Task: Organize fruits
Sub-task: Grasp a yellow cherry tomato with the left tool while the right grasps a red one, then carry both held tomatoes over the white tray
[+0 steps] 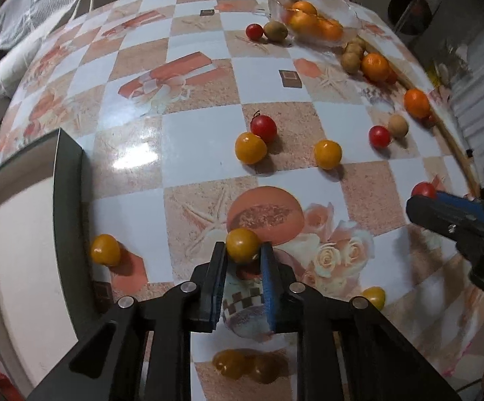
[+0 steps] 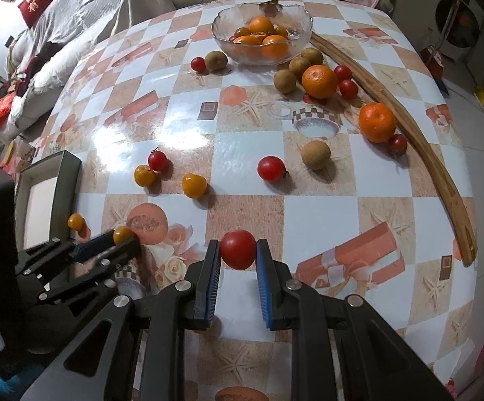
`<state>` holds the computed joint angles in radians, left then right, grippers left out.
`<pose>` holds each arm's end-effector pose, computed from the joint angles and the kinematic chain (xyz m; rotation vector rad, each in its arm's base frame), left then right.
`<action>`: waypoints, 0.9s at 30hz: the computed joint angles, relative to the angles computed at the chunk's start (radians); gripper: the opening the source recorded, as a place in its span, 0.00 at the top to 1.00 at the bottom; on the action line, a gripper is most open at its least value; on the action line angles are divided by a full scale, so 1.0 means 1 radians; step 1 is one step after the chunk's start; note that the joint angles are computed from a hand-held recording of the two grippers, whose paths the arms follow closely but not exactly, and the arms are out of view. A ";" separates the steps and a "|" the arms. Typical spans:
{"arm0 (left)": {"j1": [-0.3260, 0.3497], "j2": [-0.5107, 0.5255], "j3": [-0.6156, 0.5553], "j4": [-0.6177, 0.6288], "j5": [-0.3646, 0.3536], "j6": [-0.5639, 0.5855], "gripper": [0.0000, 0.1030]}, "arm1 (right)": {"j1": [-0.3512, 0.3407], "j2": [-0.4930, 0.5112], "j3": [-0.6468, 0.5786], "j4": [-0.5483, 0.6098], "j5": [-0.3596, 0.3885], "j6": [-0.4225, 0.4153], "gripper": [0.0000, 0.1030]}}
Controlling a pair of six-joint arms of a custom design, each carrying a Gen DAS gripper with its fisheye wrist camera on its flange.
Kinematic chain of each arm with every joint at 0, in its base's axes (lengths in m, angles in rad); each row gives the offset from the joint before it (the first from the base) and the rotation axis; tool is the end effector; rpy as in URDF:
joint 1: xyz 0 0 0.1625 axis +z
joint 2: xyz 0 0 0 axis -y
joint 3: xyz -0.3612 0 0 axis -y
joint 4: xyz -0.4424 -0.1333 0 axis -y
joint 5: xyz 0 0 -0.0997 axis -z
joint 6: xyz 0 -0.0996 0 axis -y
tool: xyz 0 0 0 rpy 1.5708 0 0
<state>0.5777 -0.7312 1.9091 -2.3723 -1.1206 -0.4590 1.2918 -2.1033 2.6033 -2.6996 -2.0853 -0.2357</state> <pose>-0.3207 -0.4199 -0.1250 0.7835 2.4407 -0.0246 -0.0116 -0.3467 0.2501 -0.2603 -2.4240 0.6012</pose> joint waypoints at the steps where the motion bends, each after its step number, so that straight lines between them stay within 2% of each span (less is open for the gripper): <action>1: 0.003 -0.008 0.004 -0.006 -0.009 -0.002 0.79 | 0.002 -0.006 0.001 0.005 0.001 0.003 0.78; 8: 0.013 -0.106 0.052 -0.004 -0.034 -0.024 0.80 | 0.035 0.000 -0.011 0.024 -0.001 0.024 0.78; 14: 0.013 -0.166 0.080 -0.003 0.001 -0.044 0.79 | 0.097 0.068 -0.047 0.028 -0.019 0.035 0.78; 22: 0.046 -0.297 0.136 0.034 0.108 -0.094 0.79 | 0.215 0.258 -0.132 0.002 -0.034 0.060 0.78; 27: 0.092 -0.384 0.181 0.098 0.182 -0.136 0.79 | 0.279 0.405 -0.198 -0.018 -0.008 0.079 0.78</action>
